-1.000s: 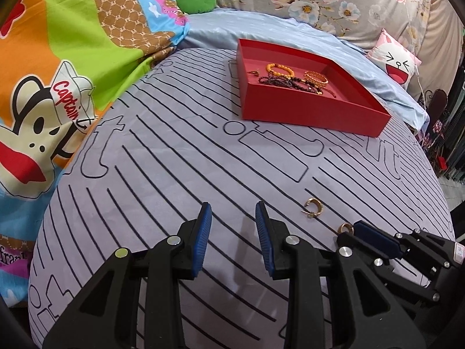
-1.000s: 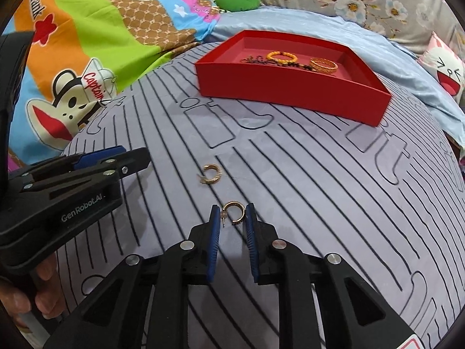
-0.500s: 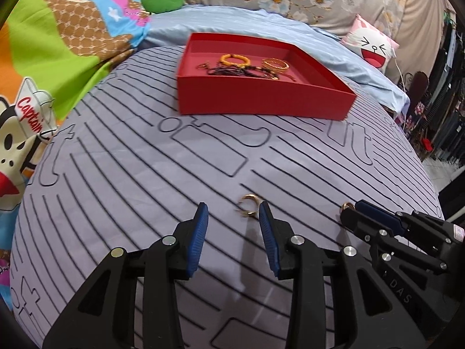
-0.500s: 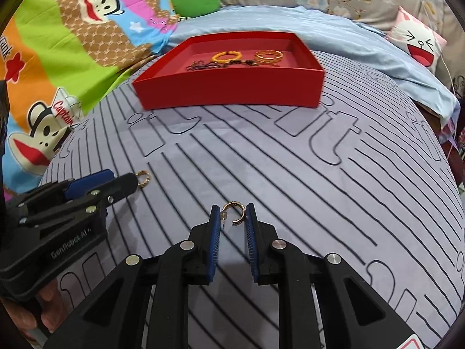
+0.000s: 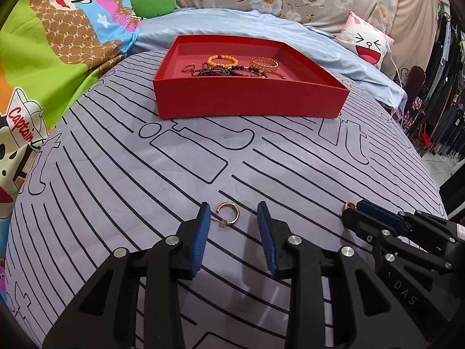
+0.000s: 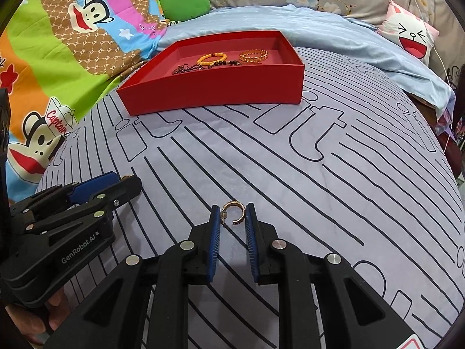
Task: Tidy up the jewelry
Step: 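Grasp the other gold hoop earring with the left tool while the right tool holds its hoop, then carry both gold hoops into the red tray and open both tools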
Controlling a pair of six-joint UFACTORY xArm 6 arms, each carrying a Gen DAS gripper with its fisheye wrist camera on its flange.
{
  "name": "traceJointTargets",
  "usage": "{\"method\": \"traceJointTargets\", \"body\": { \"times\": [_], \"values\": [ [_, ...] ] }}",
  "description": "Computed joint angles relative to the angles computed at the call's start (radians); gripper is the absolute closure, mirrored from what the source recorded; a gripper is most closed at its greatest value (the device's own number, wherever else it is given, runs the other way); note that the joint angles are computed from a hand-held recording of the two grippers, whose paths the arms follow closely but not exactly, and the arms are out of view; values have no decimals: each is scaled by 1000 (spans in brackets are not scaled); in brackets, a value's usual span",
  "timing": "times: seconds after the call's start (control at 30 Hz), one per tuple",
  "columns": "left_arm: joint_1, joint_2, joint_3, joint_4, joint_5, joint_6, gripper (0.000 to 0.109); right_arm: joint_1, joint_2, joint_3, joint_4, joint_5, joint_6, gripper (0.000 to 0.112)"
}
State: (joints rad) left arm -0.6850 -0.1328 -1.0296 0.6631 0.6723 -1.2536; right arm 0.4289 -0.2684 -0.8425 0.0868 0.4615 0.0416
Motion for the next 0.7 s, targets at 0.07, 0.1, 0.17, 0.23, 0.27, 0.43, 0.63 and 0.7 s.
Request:
{"method": "traceJointTargets", "body": {
  "times": [0.07,0.1,0.17,0.23,0.27,0.43,0.63,0.7],
  "values": [
    [3,-1,2,-4,-6,2,85,0,-1,1,1,0,-1,96],
    [4,-2,4,-5,-6,-1,89,0,-1,1,3,0,-2,96],
    [7,-5,9,-9,-14,-1,89,0,-2,1,6,0,-2,96],
    [5,-5,8,-8,-13,1,90,-1,-3,2,7,1,-3,96],
    [6,-6,9,-7,-13,2,90,-1,-3,2,7,1,-3,96],
    [4,-9,11,-13,-14,5,90,-3,-7,3,12,4,-2,96],
    [0,-11,-3,-37,0,28,90,-7,-17,-3,36,4,-20,96],
    [-2,-8,-16,-41,9,39,90,-6,-19,-9,40,4,-26,96]
  ]
}}
